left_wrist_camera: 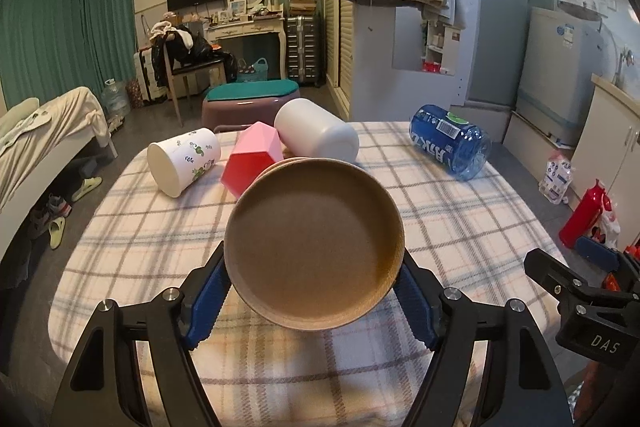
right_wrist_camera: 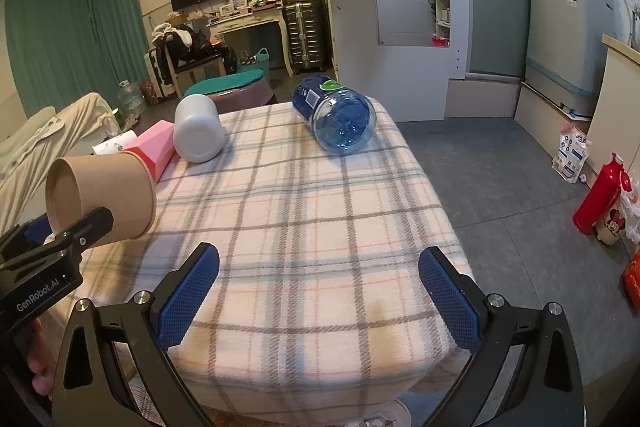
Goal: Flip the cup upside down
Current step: 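Rotate the kraft cup with the left gripper so its open rim faces up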
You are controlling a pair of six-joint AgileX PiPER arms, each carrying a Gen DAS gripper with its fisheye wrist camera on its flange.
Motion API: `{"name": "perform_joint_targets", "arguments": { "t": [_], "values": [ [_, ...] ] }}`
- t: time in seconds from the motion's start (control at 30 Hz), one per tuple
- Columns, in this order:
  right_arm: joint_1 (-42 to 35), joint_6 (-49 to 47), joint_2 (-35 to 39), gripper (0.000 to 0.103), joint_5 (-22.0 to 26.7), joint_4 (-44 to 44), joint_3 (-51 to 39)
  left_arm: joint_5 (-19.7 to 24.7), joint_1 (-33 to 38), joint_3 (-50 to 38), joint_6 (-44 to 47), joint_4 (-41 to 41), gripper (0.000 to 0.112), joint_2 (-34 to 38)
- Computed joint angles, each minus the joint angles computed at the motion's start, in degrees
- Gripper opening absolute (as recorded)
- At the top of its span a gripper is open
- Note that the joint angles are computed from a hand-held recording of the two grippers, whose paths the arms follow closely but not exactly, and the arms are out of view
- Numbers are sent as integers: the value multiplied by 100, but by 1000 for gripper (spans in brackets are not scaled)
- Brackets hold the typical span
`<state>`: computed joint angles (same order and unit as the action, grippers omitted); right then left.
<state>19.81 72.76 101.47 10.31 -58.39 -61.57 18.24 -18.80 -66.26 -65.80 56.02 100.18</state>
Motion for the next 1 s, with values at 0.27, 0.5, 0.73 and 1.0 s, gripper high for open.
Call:
{"name": "perform_joint_targets", "arguments": {
  "t": [0.27,0.5,0.73,1.0],
  "values": [
    [72,-153,7,100,98,193,-55,332,154,-431,2081,-1825,78,9],
    [148,-230,105,100,216,361,-196,1106,431,-1256,4884,-4445,78,307],
    [84,-597,322,100,233,803,-477,2096,624,-2445,5922,-5350,78,1002],
    [-10,-1235,615,100,334,1433,-929,2486,675,-3418,6023,-5325,78,1696]
  ]
}}
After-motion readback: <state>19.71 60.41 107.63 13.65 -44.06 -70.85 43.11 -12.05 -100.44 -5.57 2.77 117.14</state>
